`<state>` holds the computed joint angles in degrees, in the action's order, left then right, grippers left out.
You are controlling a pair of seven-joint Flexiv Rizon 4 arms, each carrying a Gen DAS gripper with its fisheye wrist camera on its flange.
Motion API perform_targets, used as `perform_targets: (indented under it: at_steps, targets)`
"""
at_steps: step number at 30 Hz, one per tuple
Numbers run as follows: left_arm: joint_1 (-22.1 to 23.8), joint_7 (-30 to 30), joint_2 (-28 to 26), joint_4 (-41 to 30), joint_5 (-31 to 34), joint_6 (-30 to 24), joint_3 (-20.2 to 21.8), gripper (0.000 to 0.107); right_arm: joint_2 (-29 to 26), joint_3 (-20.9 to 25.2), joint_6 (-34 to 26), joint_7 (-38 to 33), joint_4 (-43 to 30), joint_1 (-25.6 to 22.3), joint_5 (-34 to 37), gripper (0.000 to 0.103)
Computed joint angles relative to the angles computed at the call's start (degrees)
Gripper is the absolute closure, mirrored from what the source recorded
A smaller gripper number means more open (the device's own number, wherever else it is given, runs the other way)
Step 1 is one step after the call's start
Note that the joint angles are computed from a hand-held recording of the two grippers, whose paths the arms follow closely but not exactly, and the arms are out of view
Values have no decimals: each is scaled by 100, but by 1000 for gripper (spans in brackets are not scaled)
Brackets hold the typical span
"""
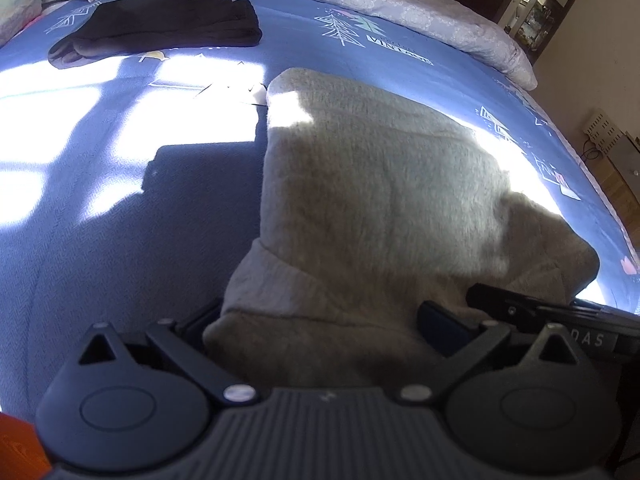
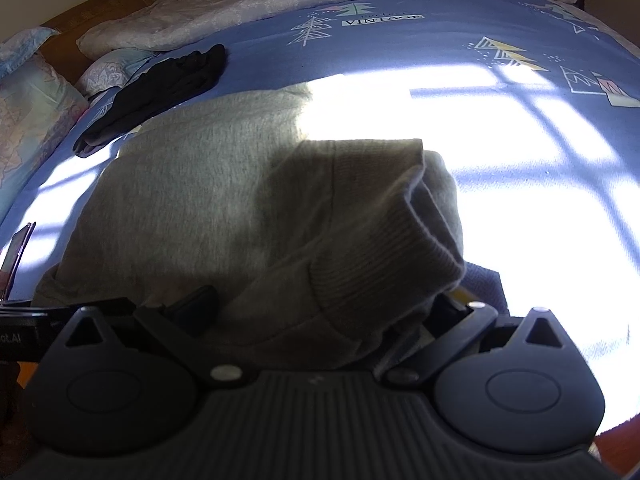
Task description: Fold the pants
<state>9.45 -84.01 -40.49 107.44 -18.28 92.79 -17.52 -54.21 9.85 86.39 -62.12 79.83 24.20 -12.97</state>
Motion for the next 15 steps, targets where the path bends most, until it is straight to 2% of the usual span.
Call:
perform_targets:
  at_steps: [5, 10, 15]
  targets:
    - [91, -54, 40, 83, -63, 4, -110, 4, 0, -95, 66, 46, 25, 69, -5, 0]
    - [-163, -308, 147, 166, -100, 9, 142, 4, 20, -170, 66, 118, 51, 124, -34, 0]
    - [-196, -489, 233, 292, -125, 15, 168, 4, 14, -201, 61, 151, 44, 140, -67, 0]
